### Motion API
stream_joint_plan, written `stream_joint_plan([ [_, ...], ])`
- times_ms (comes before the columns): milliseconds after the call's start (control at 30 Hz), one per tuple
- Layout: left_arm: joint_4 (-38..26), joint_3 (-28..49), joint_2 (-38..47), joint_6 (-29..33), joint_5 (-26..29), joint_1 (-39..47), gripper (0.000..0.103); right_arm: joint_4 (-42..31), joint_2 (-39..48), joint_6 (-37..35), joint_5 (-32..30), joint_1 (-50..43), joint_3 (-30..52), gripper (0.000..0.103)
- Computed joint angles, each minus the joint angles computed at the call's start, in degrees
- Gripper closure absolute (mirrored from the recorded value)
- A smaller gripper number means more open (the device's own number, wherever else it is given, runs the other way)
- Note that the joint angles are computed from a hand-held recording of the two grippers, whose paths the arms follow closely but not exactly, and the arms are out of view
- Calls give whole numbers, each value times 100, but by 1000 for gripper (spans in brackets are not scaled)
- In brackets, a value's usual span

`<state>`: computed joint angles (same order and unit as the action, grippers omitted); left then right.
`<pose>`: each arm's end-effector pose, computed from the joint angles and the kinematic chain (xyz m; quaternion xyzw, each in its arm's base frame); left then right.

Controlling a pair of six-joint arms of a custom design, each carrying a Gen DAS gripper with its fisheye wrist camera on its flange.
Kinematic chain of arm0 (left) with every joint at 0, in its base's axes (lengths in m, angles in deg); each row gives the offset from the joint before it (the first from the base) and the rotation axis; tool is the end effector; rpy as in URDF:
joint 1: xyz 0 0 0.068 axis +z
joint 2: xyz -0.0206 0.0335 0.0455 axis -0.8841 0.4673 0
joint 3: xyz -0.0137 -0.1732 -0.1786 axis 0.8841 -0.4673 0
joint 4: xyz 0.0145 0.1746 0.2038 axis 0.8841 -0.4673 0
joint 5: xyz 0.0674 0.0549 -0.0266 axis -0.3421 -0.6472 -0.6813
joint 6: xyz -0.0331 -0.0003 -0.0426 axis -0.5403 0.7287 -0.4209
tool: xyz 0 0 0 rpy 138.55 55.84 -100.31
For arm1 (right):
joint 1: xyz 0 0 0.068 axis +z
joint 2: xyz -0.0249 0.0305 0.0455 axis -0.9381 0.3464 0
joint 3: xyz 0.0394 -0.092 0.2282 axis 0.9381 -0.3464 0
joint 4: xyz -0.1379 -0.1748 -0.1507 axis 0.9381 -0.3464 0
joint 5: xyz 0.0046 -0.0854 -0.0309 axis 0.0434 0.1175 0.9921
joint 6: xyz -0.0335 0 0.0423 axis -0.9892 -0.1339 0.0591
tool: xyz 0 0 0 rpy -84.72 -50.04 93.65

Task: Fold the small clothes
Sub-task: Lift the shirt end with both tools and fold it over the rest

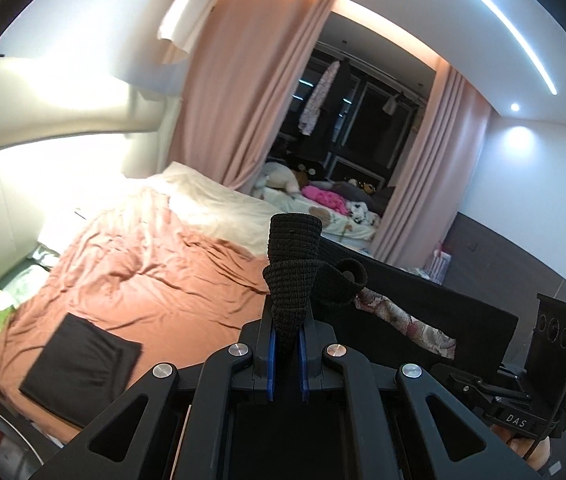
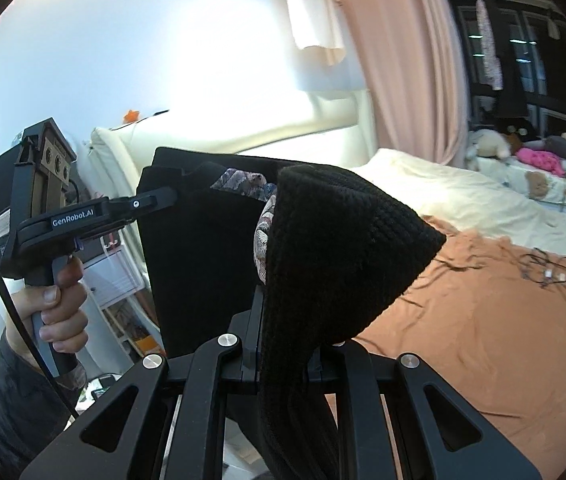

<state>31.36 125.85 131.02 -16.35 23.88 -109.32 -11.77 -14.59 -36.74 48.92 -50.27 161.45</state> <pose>0.1944 -0.1830 0.5022 -0.0560 0.8059 -0.1859 0.5593 0.1991 0.0788 0.4094 -0.2241 0.7998 0.1702 0.5302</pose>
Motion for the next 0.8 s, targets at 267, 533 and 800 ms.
stream_joint_plan([
  [267,431,-1780,-1585,416,996,1452,95,689,1072,-12,-30,355,245,94],
  [533,629,-2903,-2474,866,2808,3754,95,1257,2179,149,84,738,664,94],
  [800,912,-3705,-2705,1496,4513,5857,95,1531,3180,247,135,948,1124,94],
])
